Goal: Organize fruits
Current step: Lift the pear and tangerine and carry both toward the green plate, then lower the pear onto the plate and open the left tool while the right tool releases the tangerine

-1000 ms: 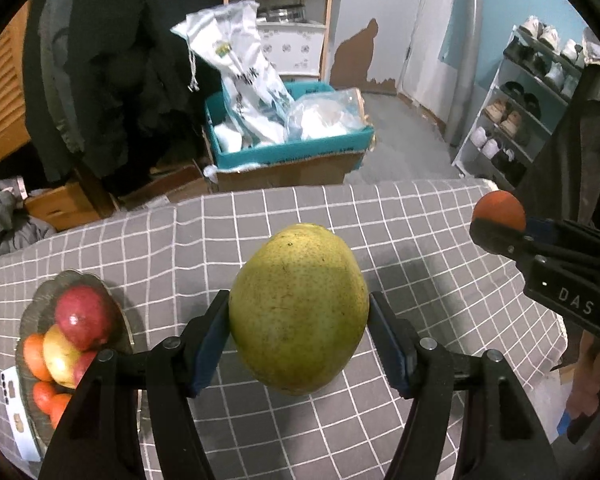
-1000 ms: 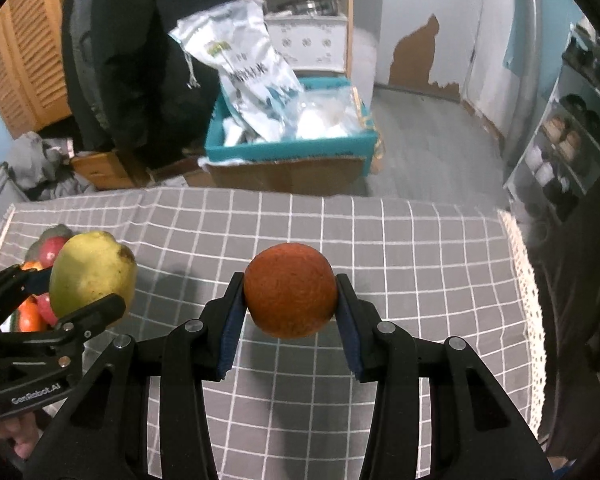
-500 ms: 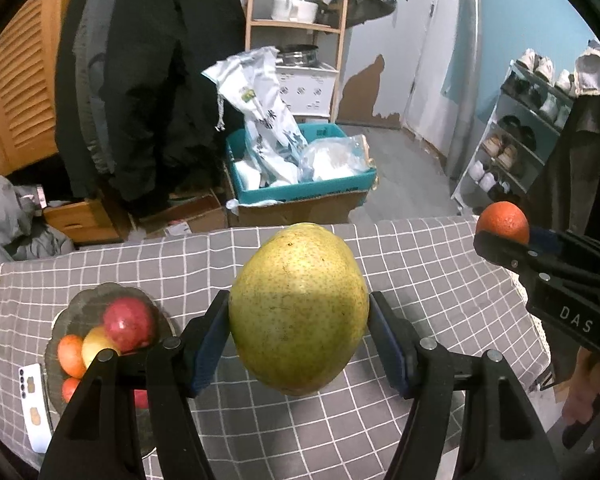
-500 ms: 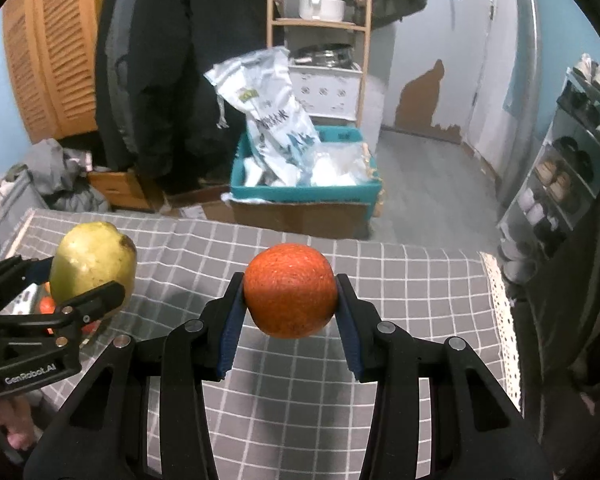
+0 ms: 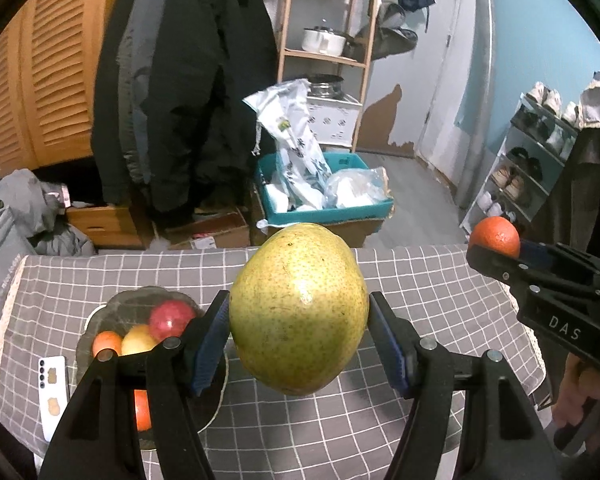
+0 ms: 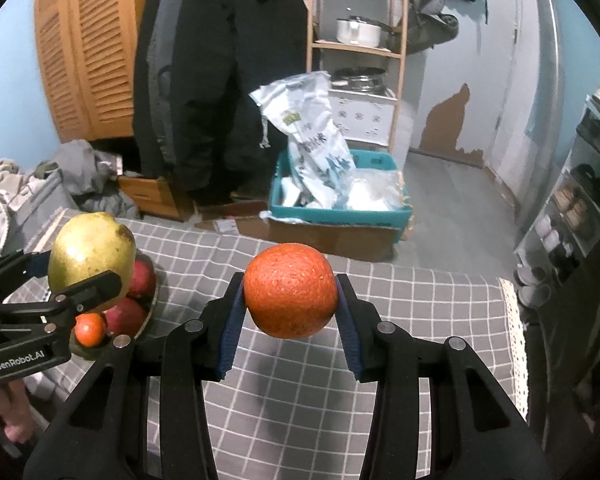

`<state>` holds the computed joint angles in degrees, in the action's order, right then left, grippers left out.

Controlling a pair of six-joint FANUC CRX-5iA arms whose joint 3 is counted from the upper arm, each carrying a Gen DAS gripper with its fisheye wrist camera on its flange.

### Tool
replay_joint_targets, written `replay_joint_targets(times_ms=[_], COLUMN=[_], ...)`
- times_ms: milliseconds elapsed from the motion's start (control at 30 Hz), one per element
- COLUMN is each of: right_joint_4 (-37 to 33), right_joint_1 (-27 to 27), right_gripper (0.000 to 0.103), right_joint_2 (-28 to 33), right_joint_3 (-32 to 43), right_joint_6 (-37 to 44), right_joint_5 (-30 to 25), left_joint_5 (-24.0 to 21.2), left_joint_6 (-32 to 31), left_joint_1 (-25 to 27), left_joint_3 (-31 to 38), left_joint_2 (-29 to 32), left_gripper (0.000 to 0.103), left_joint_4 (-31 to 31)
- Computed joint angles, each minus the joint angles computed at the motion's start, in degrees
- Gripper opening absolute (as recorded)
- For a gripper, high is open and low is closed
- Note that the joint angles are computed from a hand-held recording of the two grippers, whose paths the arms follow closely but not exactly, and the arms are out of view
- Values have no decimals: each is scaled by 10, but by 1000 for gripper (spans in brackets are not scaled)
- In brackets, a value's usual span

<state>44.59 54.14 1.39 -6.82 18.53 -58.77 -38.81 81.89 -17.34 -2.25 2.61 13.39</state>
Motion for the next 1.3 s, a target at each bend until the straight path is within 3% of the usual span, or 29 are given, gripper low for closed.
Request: replay_joint_targets(times_ms=[533, 967, 1300], right_joint_4=[-34, -130, -219], right_joint_1=[6, 5, 6], right_gripper=[42, 42, 42], right_joint_2=[65, 143, 214], right_joint_3=[78, 167, 250], right_joint_6=[55, 140, 221], right_joint_5=[33, 61, 50], left_joint_5=[3, -11, -24], left_joint_6=[17, 32, 27], left_joint_1=[47, 107, 156], left_joint_3=[-33, -60, -86], left_joint_2=[-32, -41, -22], left_gripper=[69, 69, 69], left_joint_4=[-17, -34, -19])
